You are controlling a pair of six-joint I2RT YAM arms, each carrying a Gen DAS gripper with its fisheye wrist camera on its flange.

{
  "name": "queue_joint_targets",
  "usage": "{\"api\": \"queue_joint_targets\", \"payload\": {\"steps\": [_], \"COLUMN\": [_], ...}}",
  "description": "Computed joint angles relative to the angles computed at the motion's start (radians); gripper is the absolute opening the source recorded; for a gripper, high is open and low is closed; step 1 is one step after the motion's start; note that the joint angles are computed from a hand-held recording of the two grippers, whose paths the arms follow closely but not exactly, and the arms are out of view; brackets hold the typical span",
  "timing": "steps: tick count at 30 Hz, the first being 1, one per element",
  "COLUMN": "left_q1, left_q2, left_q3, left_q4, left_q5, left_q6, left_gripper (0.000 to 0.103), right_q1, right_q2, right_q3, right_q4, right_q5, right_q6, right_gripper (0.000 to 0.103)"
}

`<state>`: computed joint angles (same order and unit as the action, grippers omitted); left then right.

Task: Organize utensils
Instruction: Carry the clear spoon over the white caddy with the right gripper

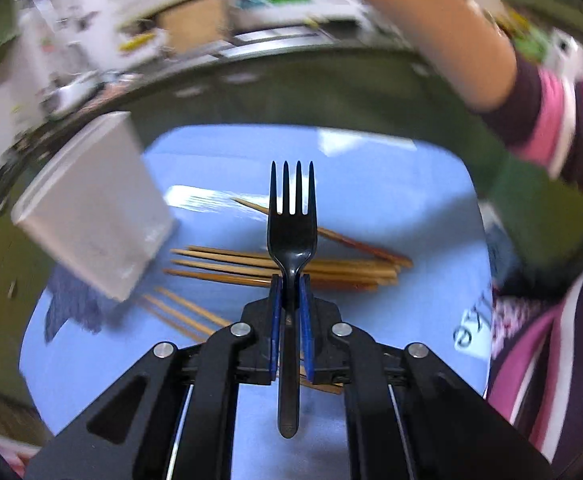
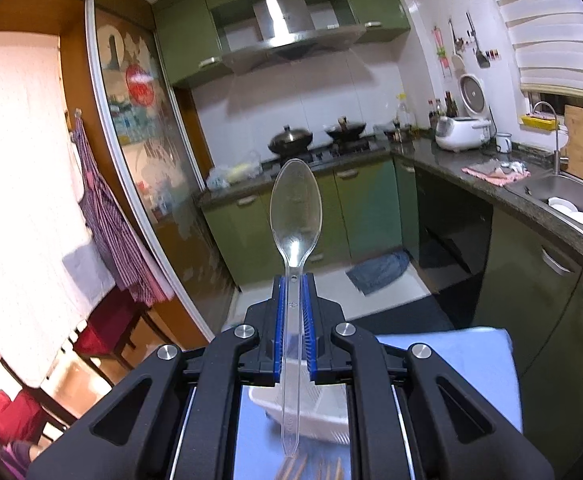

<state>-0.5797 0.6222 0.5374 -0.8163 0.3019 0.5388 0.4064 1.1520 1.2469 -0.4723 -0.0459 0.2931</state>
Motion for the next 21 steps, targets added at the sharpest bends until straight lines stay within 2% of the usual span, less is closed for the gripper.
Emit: {"api": "queue_joint_targets", "payload": {"steps": [5,7,12,19,21], "left_q1": [0.237,0.381,0.575,0.647,0.631], "left_q2": [-0.091,-0.103,-0.079,-0.061,-0.058], "left_q3": [0.041,0.067,0.130,0.157,0.159], "left_q4": [-0.066,-0.110,-0.150,-0.130,-0.114], "left_q5": [0.094,0.181,0.281,0.306,0.295], "left_q6": [-0.014,0.009,0.029,0.013,-0.013], "left_gripper": [0.009,0.009,0.009,0.009,0.009], "right_q1": [-0.007,0.002,0.000,0.034,0.035], "right_q2": [0.067,0.088,0.164,0.138,0.139], "right_q3": [-0.051,-0.085,-0.149,-0.322,-0.356], "right_q4": [0.145,0.215,0.340,0.473,0.486], "right_q5": [0.026,0.077,0.146,0.241,0.241], "right_q6": [-0.011,-0.029,-0.052,-0.102,-0.110], "right_gripper": [0.010,0.010,0.010,0.010,0.010]}}
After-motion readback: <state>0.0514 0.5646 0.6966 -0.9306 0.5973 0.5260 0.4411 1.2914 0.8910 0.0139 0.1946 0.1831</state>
